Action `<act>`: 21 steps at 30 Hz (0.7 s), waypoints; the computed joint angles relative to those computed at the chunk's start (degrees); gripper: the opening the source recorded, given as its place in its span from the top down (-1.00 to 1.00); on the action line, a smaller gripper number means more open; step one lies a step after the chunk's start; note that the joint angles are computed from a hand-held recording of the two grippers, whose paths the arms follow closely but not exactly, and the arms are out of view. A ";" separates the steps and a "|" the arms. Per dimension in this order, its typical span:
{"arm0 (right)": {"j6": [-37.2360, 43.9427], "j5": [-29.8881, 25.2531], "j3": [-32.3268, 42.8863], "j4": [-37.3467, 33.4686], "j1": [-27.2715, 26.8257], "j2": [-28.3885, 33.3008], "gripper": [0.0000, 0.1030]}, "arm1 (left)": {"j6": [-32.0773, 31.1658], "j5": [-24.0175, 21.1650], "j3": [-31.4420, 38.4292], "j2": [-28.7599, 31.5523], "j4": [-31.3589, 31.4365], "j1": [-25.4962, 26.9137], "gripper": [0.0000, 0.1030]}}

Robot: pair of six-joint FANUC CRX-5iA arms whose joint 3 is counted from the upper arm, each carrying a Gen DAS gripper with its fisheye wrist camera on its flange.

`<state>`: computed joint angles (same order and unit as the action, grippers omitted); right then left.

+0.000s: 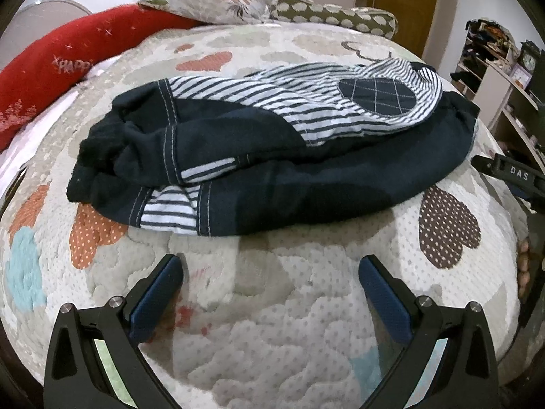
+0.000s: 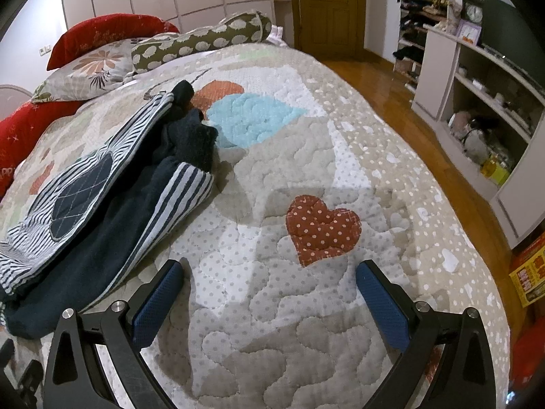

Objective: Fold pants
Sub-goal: 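Grasp the navy striped pants with the left tool while the right tool grasps its other end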

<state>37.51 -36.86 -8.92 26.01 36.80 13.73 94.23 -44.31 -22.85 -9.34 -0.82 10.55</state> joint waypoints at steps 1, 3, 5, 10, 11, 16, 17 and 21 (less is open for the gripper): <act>3.43 -1.08 1.56 -2.89 -0.34 0.36 -1.00 | -1.07 -0.58 -0.42 -0.42 1.32 0.55 -1.00; 11.73 -4.73 5.64 -8.63 -1.16 1.59 -1.00 | -6.43 -2.81 -1.90 -1.90 8.49 3.72 -1.00; 18.04 -8.87 9.42 -13.75 -2.09 2.34 -0.99 | -12.58 -3.19 -4.82 -4.44 16.72 7.31 -1.00; 20.81 -4.25 7.01 -19.62 -3.50 -3.92 -0.77 | -21.17 -2.43 -8.37 -7.39 31.43 14.01 -1.00; 25.51 -4.29 8.88 -25.76 -4.62 -4.34 -0.76 | -22.79 -2.36 -8.05 -6.26 34.23 14.58 -1.00; 42.69 -12.61 22.02 -50.96 -9.66 0.75 -0.53 | -25.74 -4.99 -7.37 -1.22 44.21 15.23 -0.92; 42.97 -14.57 24.55 -53.17 -10.06 2.46 -0.42 | -26.31 -5.41 -7.01 0.12 46.02 14.96 -0.89; 39.53 -17.10 31.00 -51.54 -8.14 8.28 -0.26 | -26.50 -5.18 -6.62 2.13 48.09 14.06 -0.89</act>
<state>77.04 -53.97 22.08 -25.53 28.65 22.01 67.73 -49.48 -29.46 -7.21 47.27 24.61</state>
